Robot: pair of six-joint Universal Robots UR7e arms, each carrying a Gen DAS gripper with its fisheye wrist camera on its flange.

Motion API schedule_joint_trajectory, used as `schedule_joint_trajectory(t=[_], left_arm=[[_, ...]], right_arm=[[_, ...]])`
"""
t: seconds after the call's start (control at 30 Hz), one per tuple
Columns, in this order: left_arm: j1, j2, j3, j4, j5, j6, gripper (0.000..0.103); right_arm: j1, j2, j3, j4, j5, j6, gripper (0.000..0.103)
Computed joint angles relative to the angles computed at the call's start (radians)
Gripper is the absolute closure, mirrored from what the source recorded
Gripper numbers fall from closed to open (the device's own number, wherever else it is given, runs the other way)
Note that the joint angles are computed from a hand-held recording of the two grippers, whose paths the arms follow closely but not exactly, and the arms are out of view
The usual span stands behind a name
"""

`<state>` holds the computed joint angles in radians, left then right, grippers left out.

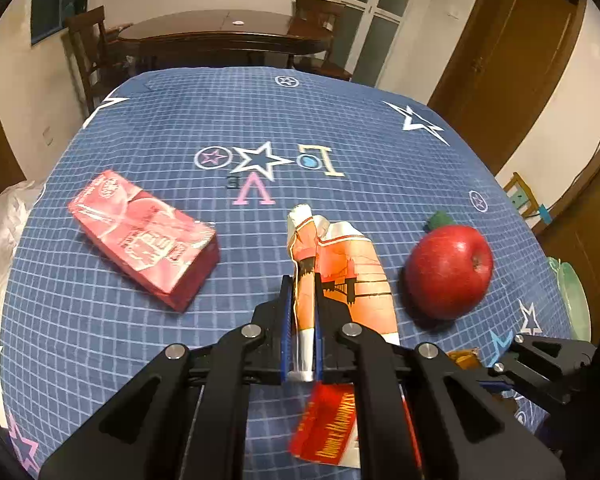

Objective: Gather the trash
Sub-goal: 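Grasp the orange-white wrapper with the left tool while the right tool grasps the red cigarette box, then lift the wrapper and cigarette box and carry them over the green bin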

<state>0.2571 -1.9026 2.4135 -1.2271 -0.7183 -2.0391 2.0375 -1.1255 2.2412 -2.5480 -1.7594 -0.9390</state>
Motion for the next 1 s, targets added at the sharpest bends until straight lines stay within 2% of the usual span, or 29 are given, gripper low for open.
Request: schedule_joint_trajectory(t=[0.27, 0.33, 0.4, 0.47, 0.77, 0.87, 1.0], left_arm=[[-0.008, -0.058, 0.016, 0.054, -0.004, -0.042, 0.096], [-0.012, -0.066, 0.016, 0.064, -0.002, -0.047, 0.096], [-0.016, -0.067, 0.014, 0.072, -0.001, -0.055, 0.096], [-0.025, -0.062, 0.011, 0.094, -0.002, -0.077, 0.096], [-0.163, -0.038, -0.006, 0.304, -0.055, -0.354, 0.096], [-0.208, 0.01, -0.032, 0.392, -0.091, -0.452, 0.096], [-0.259, 0.122, -0.074, 0.456, -0.118, -0.526, 0.096]], right_arm=[[0.052, 0.092, -0.02, -0.024, -0.09, -0.016, 0.035], [0.055, 0.099, -0.021, -0.039, -0.094, -0.019, 0.037], [0.063, 0.103, -0.004, -0.069, -0.089, -0.012, 0.044], [0.063, 0.106, 0.007, -0.111, -0.081, -0.009, 0.044], [0.014, -0.011, 0.09, -0.24, 0.056, 0.028, 0.044], [-0.003, -0.068, 0.128, -0.285, 0.096, 0.032, 0.044], [-0.03, -0.14, 0.179, -0.383, 0.15, 0.047, 0.044]])
